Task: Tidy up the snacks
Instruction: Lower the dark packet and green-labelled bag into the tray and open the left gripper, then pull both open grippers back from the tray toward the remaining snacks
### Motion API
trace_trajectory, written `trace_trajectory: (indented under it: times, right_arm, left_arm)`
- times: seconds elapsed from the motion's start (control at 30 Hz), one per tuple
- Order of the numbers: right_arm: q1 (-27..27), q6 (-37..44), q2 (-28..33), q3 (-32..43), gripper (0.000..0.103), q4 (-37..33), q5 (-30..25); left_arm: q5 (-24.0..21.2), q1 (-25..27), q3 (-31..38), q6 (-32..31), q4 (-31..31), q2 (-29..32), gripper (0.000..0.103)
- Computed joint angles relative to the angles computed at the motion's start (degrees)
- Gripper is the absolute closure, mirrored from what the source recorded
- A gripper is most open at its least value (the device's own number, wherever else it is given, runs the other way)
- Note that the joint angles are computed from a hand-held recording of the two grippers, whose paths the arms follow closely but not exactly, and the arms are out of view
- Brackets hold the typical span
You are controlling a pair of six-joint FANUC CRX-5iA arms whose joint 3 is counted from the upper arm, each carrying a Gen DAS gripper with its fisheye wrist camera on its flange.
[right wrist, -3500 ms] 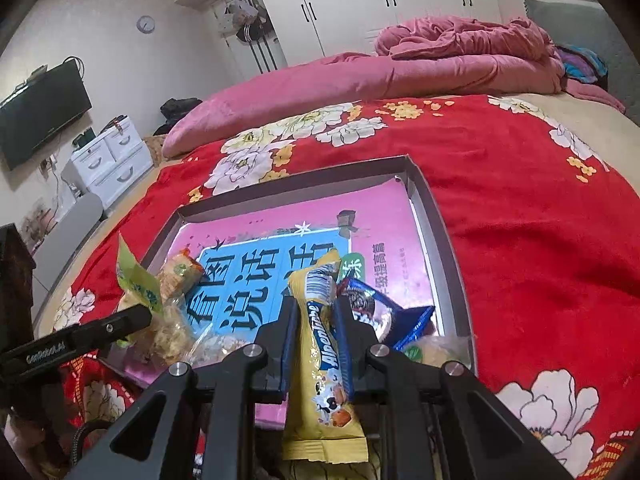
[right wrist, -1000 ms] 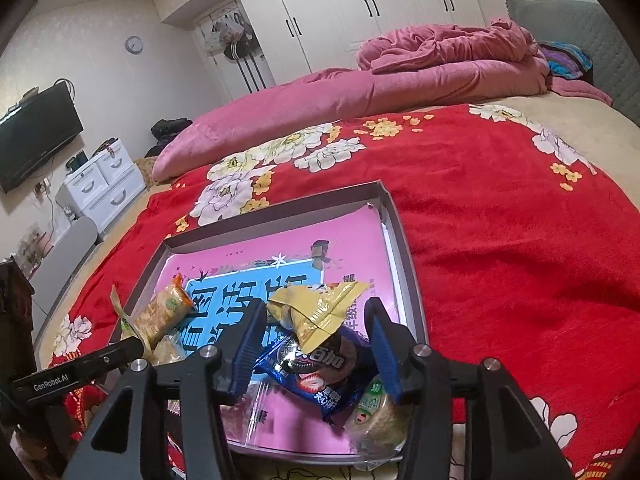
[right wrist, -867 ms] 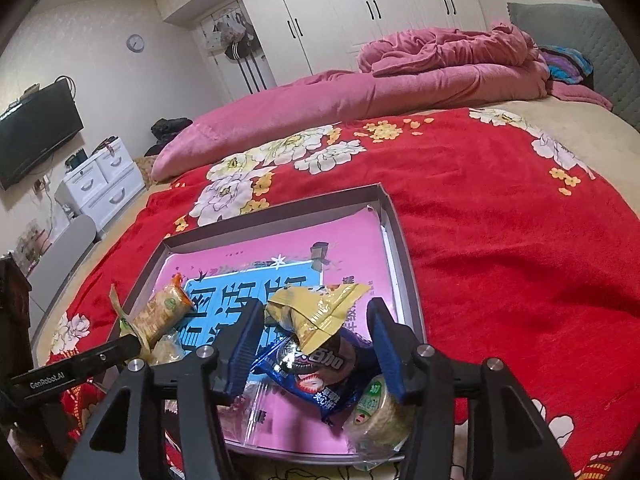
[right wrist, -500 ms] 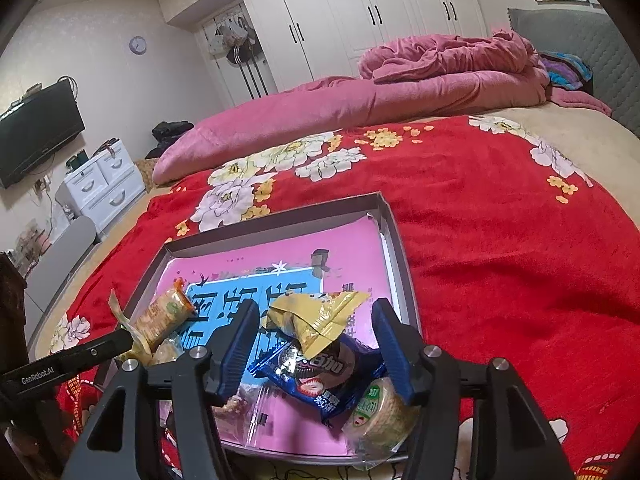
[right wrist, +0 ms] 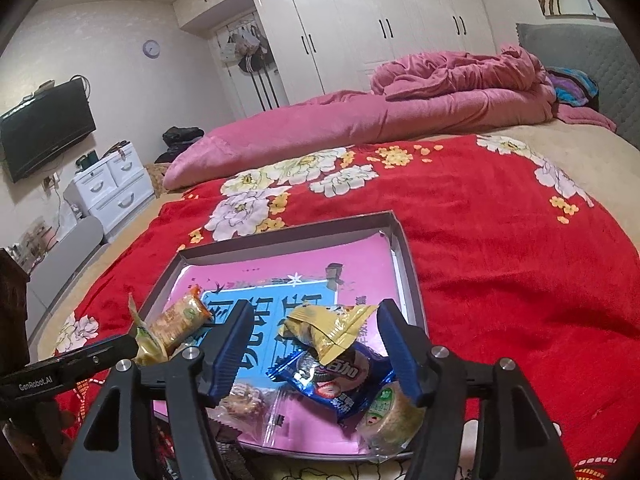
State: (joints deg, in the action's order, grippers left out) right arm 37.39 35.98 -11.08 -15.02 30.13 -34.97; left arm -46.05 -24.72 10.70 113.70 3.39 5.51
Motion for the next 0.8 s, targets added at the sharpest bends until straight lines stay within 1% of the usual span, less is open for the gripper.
trace_trajectory:
  times: [0.1, 0.13, 0.17, 0.27, 0.33, 0.4, 0.8]
  right_arm:
    - [0.4, -0.6, -0.4, -0.5, 0.037, 1.2, 0.1]
    - [0.6, -1.2, -0.6, -0.8, 0.035, 2.0, 0.2]
    - [0.7, -1.4, -0.8, -1.0, 0.034, 2.4, 0.2]
    - [1.1, -1.5, -1.2, -1.2, 0.033, 3.3, 0.1]
    - [1.5, -1.3, -1.3, -1.3, 0.032, 3.6, -0.4]
    - [1.7, -1.3, -1.5, -1.5, 0.031, 4.0, -0.7]
    - [3.1, 0.2, -2.9, -2.0, 0.028, 3.5, -1.7]
  left_arm:
    - [0.6, -0.2, -0.2, 0.0, -0.5, -0.4, 0.03]
    - [1.1, -0.2, -0.5, -0.6, -0.3, -0.6, 0.025]
    - [1.6, -0.4, -0.7, -0.8, -0.4, -0.9, 0.024]
    - [1.5, -0.7, -0.5, -1.5, -0.5, -1.1, 0.024]
    - [1.4, -0.6, -0.7, -2.8, 0.7, -1.1, 0.024]
    - [1.0, -0.8, -0.5, -2.6, 0.2, -1.2, 0.024]
    - [1.3, -0.9, -2.5, -4.0, 1.7, -2.7, 0.024]
